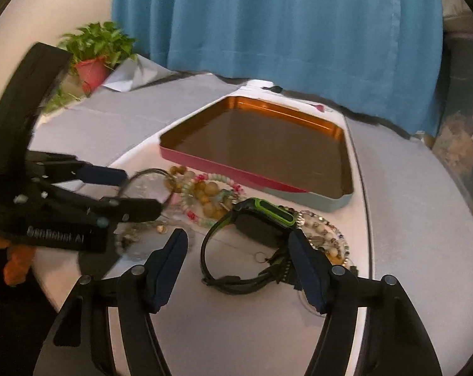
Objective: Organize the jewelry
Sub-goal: 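Grasp the silver bangle with the left tool while the right tool grasps the black watch, then lift the bangle and watch and carry both over the orange tray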
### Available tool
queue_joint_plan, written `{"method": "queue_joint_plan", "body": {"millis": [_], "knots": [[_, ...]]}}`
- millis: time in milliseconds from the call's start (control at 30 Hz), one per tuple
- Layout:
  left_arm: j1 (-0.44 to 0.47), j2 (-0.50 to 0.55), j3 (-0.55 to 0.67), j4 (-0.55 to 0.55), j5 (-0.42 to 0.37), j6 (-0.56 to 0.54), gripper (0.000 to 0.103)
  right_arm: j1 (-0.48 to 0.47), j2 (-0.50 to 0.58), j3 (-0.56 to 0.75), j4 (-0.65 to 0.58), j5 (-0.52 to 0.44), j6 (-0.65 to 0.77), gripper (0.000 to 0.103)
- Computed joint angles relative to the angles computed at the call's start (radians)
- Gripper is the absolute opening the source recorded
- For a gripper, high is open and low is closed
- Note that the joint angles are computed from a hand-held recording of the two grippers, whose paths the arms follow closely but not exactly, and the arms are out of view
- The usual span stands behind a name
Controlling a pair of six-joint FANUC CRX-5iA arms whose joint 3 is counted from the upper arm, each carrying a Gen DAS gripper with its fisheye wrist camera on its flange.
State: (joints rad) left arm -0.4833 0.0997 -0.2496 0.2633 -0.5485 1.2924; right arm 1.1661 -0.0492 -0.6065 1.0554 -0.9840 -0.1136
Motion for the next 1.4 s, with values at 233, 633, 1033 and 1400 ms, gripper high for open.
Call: {"method": "queue_joint_plan", "body": {"millis": [233, 633, 1033, 1400], "knots": [[0.026, -0.013, -0.051, 0.131, 0.019, -0.078, 0.056, -0.013, 0.000, 0.000, -0.042, -0.020, -0.024, 0.038], [0.050, -0.049, -0.106, 0.229, 0.014, -0.101, 0.056, 0.011, -0.079, -0.070, 0.028, -0.032, -0.146, 0.024], [0.038, -0.138, -0.084, 0.079, -0.022, 0.066, 0.056, 0.069, -0.138, -0.068, 0.021, -0.136, -0.216, 0.024], [0.002, -0.344, -0.145, 0.047, -0.055, 0.142, 0.056, 0.326, -0.184, 0.019, -0.033, -0.372, -0.252, 0.024]]}}
